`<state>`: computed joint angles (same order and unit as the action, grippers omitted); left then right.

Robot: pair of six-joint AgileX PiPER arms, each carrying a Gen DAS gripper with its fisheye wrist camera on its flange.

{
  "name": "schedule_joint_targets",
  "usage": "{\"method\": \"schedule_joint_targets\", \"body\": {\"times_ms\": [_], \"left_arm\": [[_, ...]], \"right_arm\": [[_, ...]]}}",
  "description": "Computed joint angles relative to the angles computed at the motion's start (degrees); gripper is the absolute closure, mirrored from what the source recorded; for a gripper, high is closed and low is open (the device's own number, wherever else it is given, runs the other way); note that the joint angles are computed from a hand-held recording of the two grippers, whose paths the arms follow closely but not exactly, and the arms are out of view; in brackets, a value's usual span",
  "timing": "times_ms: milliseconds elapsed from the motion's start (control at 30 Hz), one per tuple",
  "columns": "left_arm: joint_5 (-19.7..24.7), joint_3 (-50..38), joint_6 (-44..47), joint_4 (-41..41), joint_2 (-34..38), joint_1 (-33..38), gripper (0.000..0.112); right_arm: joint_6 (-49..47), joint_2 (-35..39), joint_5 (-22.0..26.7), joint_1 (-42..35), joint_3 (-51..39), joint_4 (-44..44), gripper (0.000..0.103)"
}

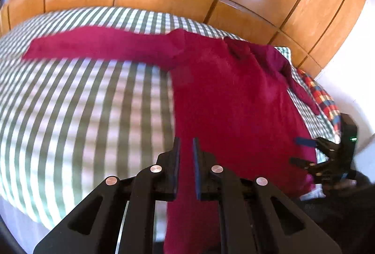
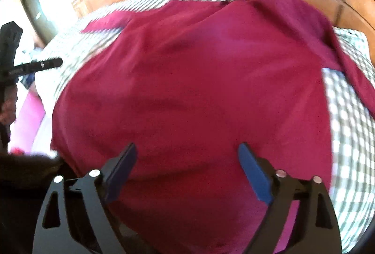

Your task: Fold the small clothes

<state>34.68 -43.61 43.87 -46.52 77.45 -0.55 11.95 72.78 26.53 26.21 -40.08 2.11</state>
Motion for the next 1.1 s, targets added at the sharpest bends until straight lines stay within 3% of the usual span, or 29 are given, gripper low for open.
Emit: {"method": "schedule_joint_targets", "body": {"times_ms": [100,267,400,533,600,667,700,733,767,867,967,1067,1100], "left_arm": [[-6.2,-5.0,-6.8,4.3,6.0,-7.5,0.105],[-11.4,-13.9,-23.0,15.4,14.7,-15.8,0.105],[-10.4,-22.9,-30.1,21.8,21.6,-18.2,0.105],[-8.7,-31.1,-36.0,27.6,27.4,-18.5,0.105],[-7.8,-35.1,-37.8,29.0,30.3,-17.9,0.105],[-5.9,-40.2,-39.1,29.4,33.7,-17.0,0.105],[-5.0,-42.9,-40.6,30.6,35.4,-16.8,0.105],[-4.0,-45.9,-42.5,32.5,37.4,-16.6,0.105],[-2.8,-49.5,-44.4,34.4,39.8,-16.3,0.105],[0.5,-58.3,-50.6,41.2,45.9,-16.0,0.105],[4.8,-66.9,-57.1,47.6,51.8,-15.5,0.105],[13.2,-80.7,-64.0,55.9,61.1,-15.4,0.105],[13.7,-83.0,-65.2,57.7,62.9,-15.4,0.105]], "right_arm": [[-0.9,-0.7,1.3,-8.8,-2.0,-0.5,0.024],[0.9,3.6,1.2,-22.3,-8.9,-7.2,0.025],[-2.3,10.6,0.4,-26.9,-18.8,-10.5,0.022],[-2.0,22.5,2.4,-26.7,-31.6,-18.3,0.022],[-4.9,27.3,3.8,-27.2,-36.6,-17.2,0.024],[-10.0,32.3,7.4,-27.6,-42.7,-13.6,0.040],[-13.8,34.8,10.5,-28.0,-46.3,-10.6,0.063],[-15.5,36.4,12.4,-28.3,-48.6,-9.5,0.093],[-15.5,37.0,12.8,-28.7,-49.5,-10.2,0.099],[-12.7,37.6,13.3,-31.0,-50.8,-14.2,0.099],[-7.2,41.8,18.2,-35.7,-56.5,-16.4,0.099],[-5.2,47.6,23.1,-39.5,-62.6,-14.4,0.099],[-4.7,49.6,24.1,-39.9,-64.1,-14.3,0.099]]}}
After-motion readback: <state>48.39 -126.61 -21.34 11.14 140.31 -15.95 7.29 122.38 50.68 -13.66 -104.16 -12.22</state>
